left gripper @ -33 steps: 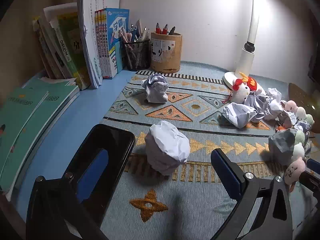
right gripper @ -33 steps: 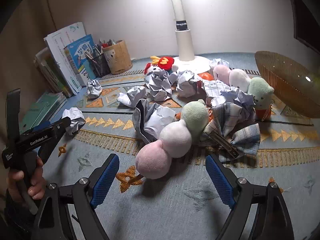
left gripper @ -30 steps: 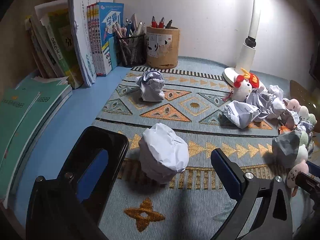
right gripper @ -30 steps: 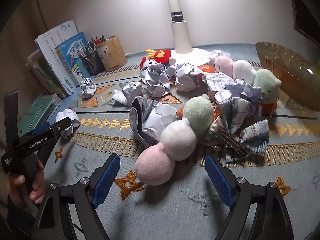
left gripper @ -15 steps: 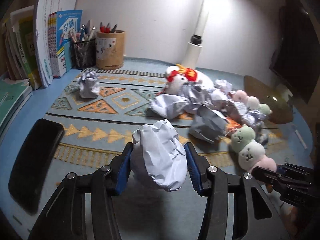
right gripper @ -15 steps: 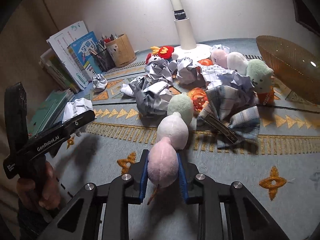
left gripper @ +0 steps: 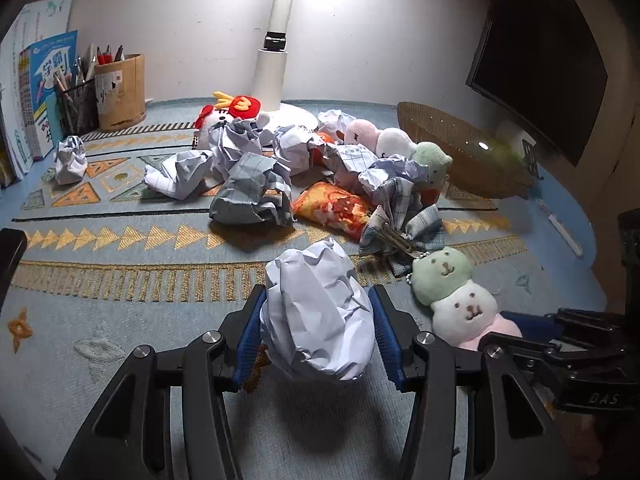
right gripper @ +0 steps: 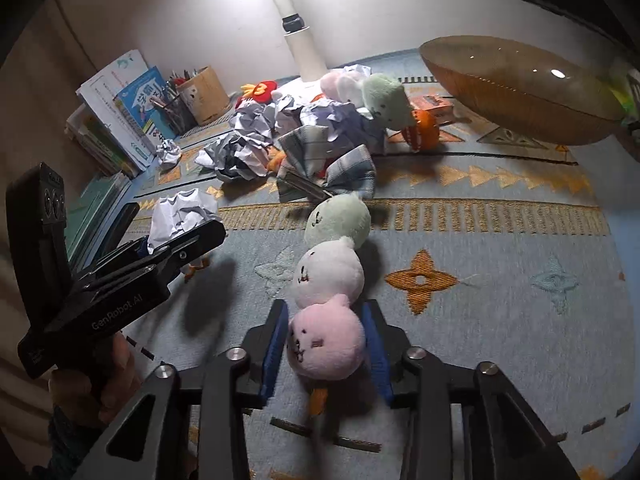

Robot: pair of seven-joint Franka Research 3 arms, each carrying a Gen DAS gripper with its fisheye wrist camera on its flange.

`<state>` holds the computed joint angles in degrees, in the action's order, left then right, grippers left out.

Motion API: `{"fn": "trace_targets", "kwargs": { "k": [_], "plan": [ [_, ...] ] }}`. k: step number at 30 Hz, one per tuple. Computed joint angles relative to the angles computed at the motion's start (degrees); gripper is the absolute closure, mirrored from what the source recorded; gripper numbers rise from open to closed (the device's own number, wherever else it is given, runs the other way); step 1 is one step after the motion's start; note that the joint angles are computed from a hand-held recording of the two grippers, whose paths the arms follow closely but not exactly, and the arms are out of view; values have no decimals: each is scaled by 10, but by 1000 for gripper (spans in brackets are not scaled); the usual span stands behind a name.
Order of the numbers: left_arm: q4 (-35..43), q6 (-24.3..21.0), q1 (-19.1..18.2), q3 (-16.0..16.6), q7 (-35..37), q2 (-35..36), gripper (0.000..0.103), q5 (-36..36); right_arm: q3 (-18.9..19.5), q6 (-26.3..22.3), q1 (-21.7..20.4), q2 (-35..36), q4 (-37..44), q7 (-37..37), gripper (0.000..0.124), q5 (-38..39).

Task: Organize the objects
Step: 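Lift both held items and carry them toward the brown glass bowl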

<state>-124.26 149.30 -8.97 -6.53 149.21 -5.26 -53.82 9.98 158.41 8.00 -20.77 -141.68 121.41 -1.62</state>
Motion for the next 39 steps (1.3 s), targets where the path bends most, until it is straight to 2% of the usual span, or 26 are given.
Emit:
{"fn": "trace_targets", "kwargs": {
  "k": [1, 2, 5, 8, 10, 12, 13, 15, 19, 20, 23, 25, 27, 31, 33, 36, 39],
  "plan": [
    [-3, 10, -2, -2, 5, -1, 55, -2, 19, 0, -20, -7, -2, 23, 55, -30],
    [-6, 17, -4, -3, 12, -2, 55, -7, 41, 6, -41, -13, -4, 52, 49, -63],
    [-17, 50, -9, -9, -2, -4, 55, 16, 75, 10, -73, -17, 5, 86, 48, -133],
    [-27, 84, -17, -12, -18, -6, 54, 41, 128, -34, -121, 7, 41, 160, 48, -243],
    [-34, 100, -24, -10, -15, -9, 53, 45, 137, -63, -128, 35, 62, 190, 49, -285],
    [-37, 109, -29, -8, -16, -10, 53, 52, 119, -65, -111, 57, 70, 185, 62, -277],
    [-39, 114, -31, -7, -17, -10, 53, 55, 106, -63, -98, 64, 71, 175, 77, -264],
    [-41, 119, -36, -4, -13, -12, 53, 52, 90, -53, -83, 67, 68, 179, 77, -266],
    [-38, 104, -41, 3, 1, -13, 53, 44, 54, 16, -54, 44, 47, 183, 77, -283],
    [-38, 101, -40, 2, -3, -12, 53, 52, 50, 17, -49, 44, 50, 178, 77, -284],
    [-40, 107, -39, -2, -20, -12, 53, 74, 58, -15, -51, 60, 67, 186, 77, -317],
    [-43, 110, -41, -1, -19, -13, 53, 75, 44, -38, -35, 73, 73, 186, 77, -306],
    [-45, 117, -41, -3, -30, -12, 53, 89, 27, -31, -24, 73, 70, 183, 77, -305],
    [-61, 158, -41, -16, -91, -10, 53, 178, 14, -42, -12, 77, 73, 183, 77, -298],
    [-70, 171, -52, -10, -82, -14, 53, 182, 9, -37, -9, 76, 70, 180, 77, -295],
    [-80, 194, -55, -10, -113, -15, 53, 224, 9, -46, -8, 79, 75, 181, 77, -299],
    [-79, 194, -70, 6, -101, -16, 53, 204, 8, -47, -5, 78, 75, 184, 77, -304]
  ]
}}
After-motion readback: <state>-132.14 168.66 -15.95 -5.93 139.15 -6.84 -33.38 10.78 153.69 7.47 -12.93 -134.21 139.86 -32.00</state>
